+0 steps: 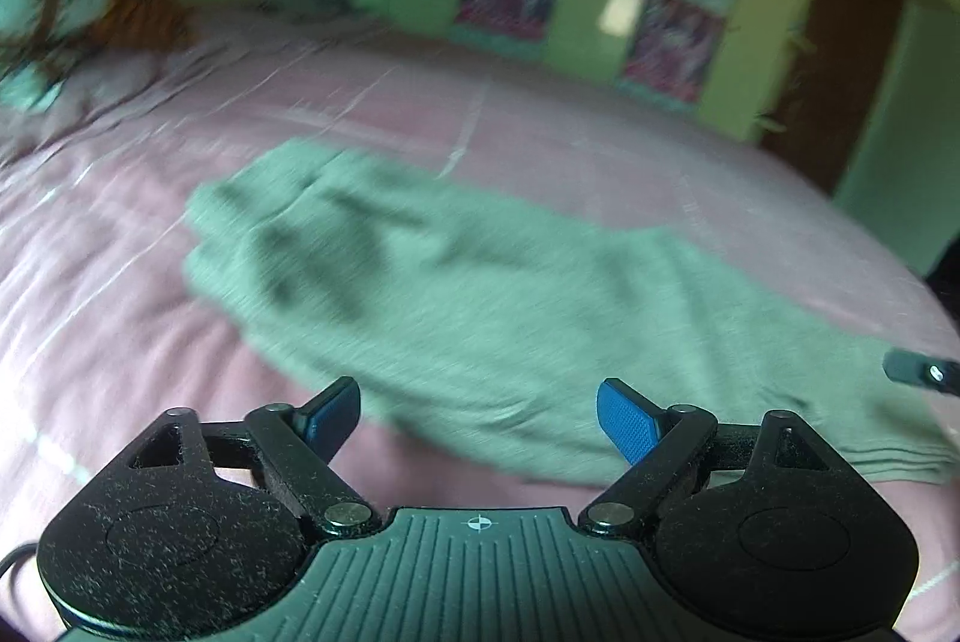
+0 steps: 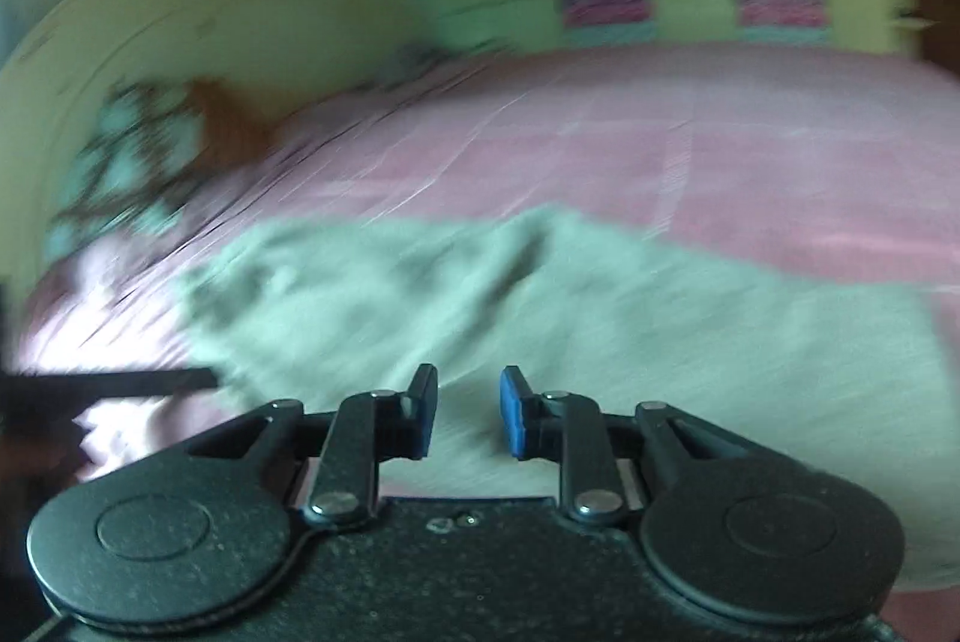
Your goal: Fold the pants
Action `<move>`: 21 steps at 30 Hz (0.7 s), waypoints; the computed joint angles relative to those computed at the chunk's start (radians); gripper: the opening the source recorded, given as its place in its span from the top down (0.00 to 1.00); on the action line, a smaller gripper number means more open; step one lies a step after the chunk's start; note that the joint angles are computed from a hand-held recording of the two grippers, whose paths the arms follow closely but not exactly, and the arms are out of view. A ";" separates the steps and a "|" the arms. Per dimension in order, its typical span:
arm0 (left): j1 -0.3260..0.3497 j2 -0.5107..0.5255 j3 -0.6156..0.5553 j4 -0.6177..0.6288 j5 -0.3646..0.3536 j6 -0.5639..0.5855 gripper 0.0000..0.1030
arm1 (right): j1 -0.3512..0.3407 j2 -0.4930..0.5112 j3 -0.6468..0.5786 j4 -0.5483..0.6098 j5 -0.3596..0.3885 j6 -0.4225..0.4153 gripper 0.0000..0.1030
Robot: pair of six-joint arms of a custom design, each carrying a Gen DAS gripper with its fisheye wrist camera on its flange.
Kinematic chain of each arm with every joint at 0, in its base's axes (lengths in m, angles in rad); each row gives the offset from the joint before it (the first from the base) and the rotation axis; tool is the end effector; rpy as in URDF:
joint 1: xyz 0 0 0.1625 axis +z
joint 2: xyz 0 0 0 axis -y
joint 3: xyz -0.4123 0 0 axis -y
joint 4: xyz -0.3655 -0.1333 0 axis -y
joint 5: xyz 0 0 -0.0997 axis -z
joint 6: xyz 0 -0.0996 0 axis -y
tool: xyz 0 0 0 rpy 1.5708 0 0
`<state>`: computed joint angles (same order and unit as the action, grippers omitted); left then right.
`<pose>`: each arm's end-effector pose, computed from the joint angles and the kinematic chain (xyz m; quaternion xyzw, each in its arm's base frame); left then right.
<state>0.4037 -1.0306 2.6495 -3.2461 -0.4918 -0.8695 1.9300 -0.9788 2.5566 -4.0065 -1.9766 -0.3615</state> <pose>-0.1860 -0.3199 0.1097 0.1128 0.8503 -0.4498 0.2489 0.2152 -0.3058 0.1547 0.2357 -0.8631 0.4072 0.1837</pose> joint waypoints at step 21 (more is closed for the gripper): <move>0.104 0.462 -0.643 0.084 -0.263 0.496 0.59 | -0.391 -0.240 0.159 -0.086 0.036 -0.044 0.93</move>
